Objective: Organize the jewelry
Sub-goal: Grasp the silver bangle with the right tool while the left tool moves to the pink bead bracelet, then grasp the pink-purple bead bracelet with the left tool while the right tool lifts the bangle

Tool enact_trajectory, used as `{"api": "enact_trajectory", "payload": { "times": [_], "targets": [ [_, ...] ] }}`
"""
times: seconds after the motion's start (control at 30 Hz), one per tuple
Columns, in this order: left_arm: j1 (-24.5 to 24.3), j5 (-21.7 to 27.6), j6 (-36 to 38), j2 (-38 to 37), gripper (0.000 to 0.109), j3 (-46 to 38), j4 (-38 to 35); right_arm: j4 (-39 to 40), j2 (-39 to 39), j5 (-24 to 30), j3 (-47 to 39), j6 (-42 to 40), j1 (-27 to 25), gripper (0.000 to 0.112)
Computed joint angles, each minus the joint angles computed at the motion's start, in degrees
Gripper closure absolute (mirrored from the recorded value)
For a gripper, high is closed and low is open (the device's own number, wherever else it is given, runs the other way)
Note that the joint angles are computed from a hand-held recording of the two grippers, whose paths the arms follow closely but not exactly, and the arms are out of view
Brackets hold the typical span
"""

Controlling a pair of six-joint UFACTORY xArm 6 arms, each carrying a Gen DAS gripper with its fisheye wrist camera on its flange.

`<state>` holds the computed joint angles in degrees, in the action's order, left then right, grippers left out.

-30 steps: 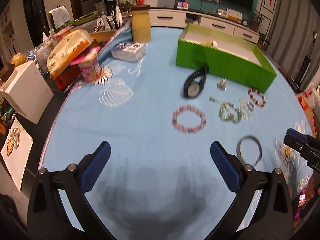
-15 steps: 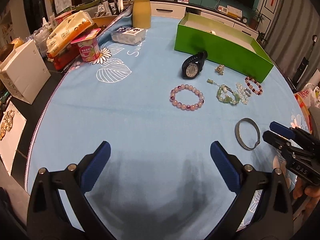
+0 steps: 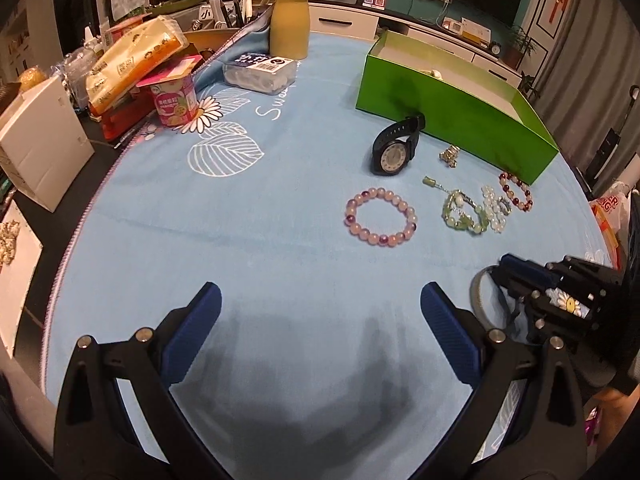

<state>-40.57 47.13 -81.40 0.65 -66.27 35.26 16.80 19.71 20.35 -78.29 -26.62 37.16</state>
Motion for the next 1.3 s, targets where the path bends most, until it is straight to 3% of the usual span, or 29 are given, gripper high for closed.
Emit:
{"api": "enact_trajectory", "payload": {
  "times": [0.07, 0.2, 0.4, 0.57, 0.73, 0.8, 0.9, 0.97, 1.3],
  "targets": [
    [0.61, -0.98, 0.05, 0.79, 0.008, -0.49, -0.32, -1.48, -0.01, -0.80, 0.32, 0.66, 0.16, 0.107],
    [1.48, -2.01, 0.29, 2.83, 0.008, -2.20, -0.32, -4.73, 0.20, -1.48, 0.31, 5.62, -0.11, 0.110],
    [2.34, -2.42, 1.25, 5.69, 0.010, -4.77, -0.26, 4.67, -3.29, -2.32, 4.09, 6.16, -2.27, 0.110],
    [2.95, -1.16, 3.43, 9.17, 0.033, -8.48, -0.10, 13.72, -6.61, -3.21, 7.12, 1.74, -3.77, 0.110],
    [3.70, -0.76, 5.01, 12.42, 0.058, -11.51, -0.97, 16.24, -7.83, -4.57, 7.96, -0.32, -3.89, 0.110],
    [3.04, 1.60, 4.79, 13.86, 0.061, -13.32, 1.44, 17.56, -7.85, -4.75, 7.80, -1.53, -3.72, 0.110],
    [2.92, 1.69, 5.14, 14.47, 0.076, -13.89, 2.57, 17.72, -7.82, -5.14, 7.90, -2.16, -3.40, 0.110],
    [3.24, 0.54, 5.29, 14.01, 0.098, -13.15, 2.45, 17.73, -7.74, -5.25, 7.86, -2.23, -3.29, 0.110],
    [3.79, -6.29, 1.89, 8.91, 0.101, -7.73, 2.72, 17.07, -8.50, -6.61, 8.07, -1.12, -3.36, 0.110]
  ]
}}
